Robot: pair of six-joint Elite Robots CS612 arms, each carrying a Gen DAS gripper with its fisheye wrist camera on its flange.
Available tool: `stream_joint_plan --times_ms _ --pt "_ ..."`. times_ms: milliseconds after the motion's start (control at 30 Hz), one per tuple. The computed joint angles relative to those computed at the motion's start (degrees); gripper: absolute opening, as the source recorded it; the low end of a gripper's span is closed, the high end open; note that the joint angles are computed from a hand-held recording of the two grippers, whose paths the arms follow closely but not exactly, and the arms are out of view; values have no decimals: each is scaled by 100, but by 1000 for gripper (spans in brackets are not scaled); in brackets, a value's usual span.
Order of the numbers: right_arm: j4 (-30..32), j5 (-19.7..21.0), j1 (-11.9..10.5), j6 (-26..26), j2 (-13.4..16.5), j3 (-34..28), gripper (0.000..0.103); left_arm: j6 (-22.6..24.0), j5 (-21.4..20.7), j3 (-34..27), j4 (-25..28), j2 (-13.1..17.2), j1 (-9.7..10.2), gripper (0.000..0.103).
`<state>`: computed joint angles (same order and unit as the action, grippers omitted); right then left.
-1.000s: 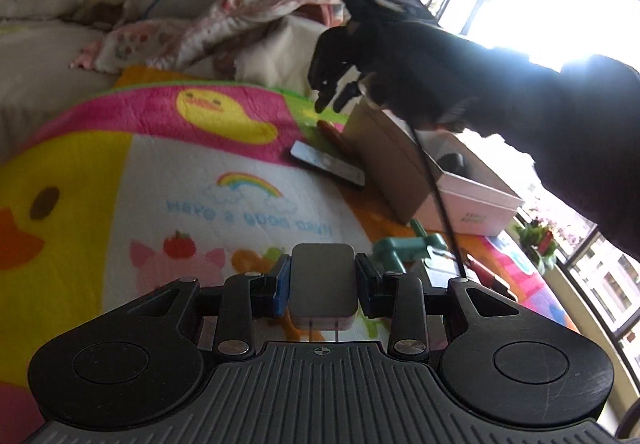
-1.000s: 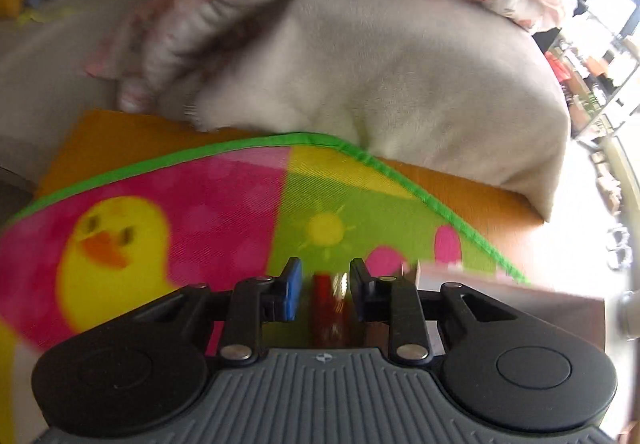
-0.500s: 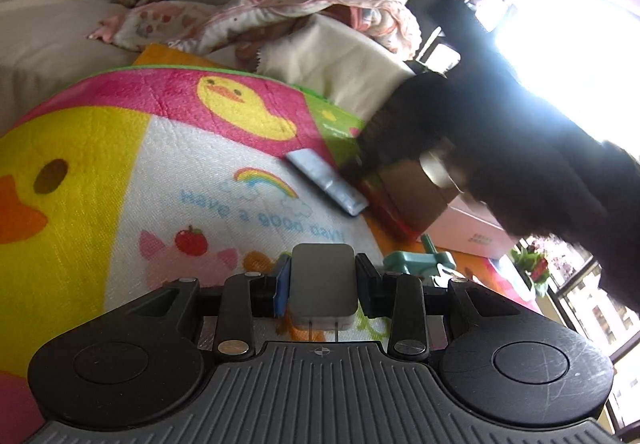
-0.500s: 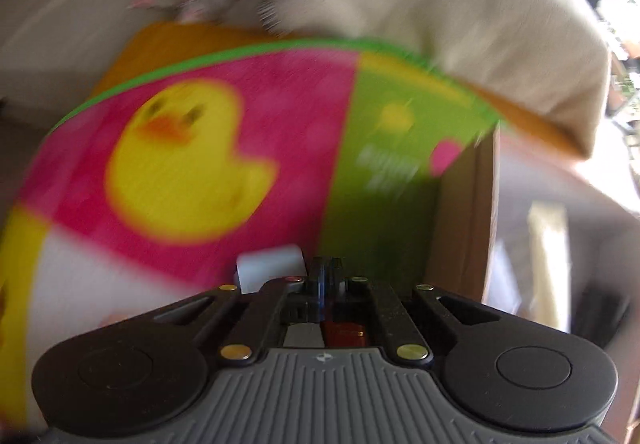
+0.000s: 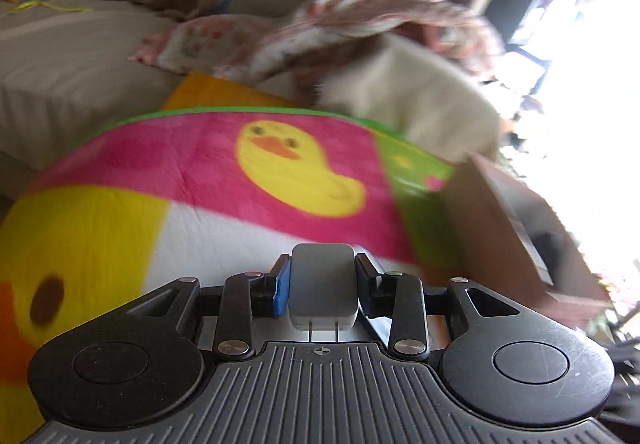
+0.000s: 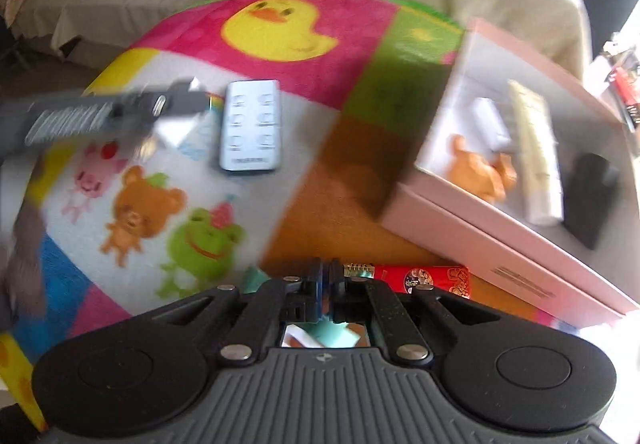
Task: Organize rigid objects
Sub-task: 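Grasp red lipstick with right tool while left tool lifts the plug adapter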
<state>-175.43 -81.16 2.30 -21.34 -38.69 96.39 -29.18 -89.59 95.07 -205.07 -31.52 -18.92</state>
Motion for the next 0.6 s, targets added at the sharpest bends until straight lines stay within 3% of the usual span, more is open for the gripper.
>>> stream_joint_plan --times_ms 67,133,200,233,333,433,600 --pt "-438 320 -184 156 -91 242 8 -34 -49 -205 157 68 21 37" --pt "-1093 547 -380 432 -129 494 27 130 -273 -342 237 118 18 37" --pt "-1796 677 -551 680 -114 725 61 385 -553 -386 337 136 -23 37" --pt "-2098 763 -630 708 -92 829 65 561 -630 -362 326 132 -68 37" --pt "-2323 1176 -837 175 -103 1124 68 918 -866 -204 302 67 -202 37" --pt "-2161 1273 -917 -385 -109 1314 69 842 -1360 -50 223 24 -255 38" --pt "-3236 113 -727 -675 247 1219 72 782 -1436 334 -34 -125 -359 37"
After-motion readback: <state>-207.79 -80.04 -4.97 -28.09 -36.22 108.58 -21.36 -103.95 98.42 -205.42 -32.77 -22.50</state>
